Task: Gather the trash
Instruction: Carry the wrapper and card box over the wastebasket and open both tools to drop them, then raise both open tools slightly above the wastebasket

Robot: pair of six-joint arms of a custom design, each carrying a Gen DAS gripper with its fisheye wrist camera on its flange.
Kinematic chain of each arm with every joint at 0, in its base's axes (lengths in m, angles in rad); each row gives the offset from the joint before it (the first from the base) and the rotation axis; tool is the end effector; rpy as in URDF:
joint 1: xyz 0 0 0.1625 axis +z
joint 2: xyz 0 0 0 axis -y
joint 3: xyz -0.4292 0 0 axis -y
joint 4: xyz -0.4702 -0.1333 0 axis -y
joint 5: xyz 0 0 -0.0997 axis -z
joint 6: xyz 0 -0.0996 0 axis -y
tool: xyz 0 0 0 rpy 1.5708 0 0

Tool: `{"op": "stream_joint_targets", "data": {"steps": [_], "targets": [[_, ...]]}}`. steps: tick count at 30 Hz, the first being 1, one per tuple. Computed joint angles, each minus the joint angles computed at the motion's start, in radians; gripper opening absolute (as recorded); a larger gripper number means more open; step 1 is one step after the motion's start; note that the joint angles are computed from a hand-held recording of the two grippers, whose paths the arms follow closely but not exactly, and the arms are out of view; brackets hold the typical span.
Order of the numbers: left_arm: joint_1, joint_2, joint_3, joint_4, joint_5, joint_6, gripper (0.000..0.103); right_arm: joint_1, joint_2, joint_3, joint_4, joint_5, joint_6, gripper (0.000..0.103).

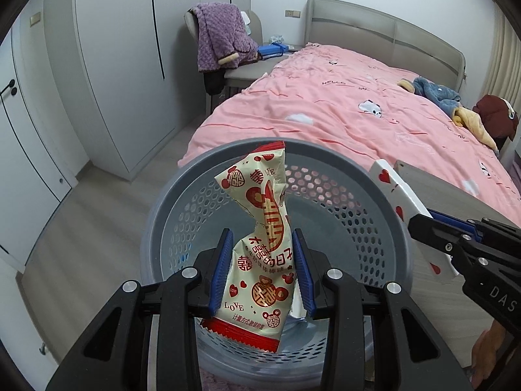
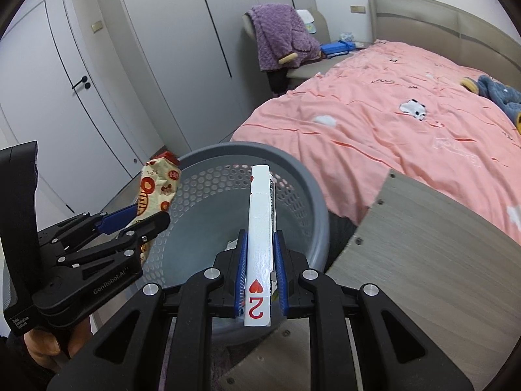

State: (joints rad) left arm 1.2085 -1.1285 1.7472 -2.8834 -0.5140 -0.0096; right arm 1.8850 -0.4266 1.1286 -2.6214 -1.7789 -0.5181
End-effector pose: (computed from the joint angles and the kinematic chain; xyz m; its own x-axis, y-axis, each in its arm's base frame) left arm -0.0334 -0.7089 0.3038 -0.6597 -0.3534 -0.6633 0.2661 0.7155 -0.6459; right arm 0.3782 -0.7990 -0.0211 -0.6835 -0.6471 0.3379 -0.7240 0.6600 -0.2006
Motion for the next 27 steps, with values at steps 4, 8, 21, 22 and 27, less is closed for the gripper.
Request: {"op": "stream_joint_targets", "data": {"steps": [4, 8, 21, 22, 27], "targets": [[0.015, 0.005, -0.013, 0.008, -0.003, 0.003, 0.036, 0.006, 0.035, -0.037, 0.026, -0.001, -0.005, 0.016], [0.023, 0.015, -0.027, 0.003, 0.000, 0.005, 0.036, 0.008, 0.060, -0.067, 0.049, -0.010, -0.010, 0.016], [0.026, 0.009, -0.029, 0.000, 0.024, -0.030, 0.052, 0.014, 0.078, -0.081, 0.038, -0.013, -0.020, 0.042], [0.025, 0.008, -0.027, -0.004, 0.028, -0.031, 0.055, 0.014, 0.073, -0.071, 0.022, -0.009, -0.024, 0.045], [0.018, -0.001, -0.017, -0.009, 0.034, -0.040, 0.060, 0.016, 0.069, -0.066, 0.012, -0.013, -0.030, 0.045]]}}
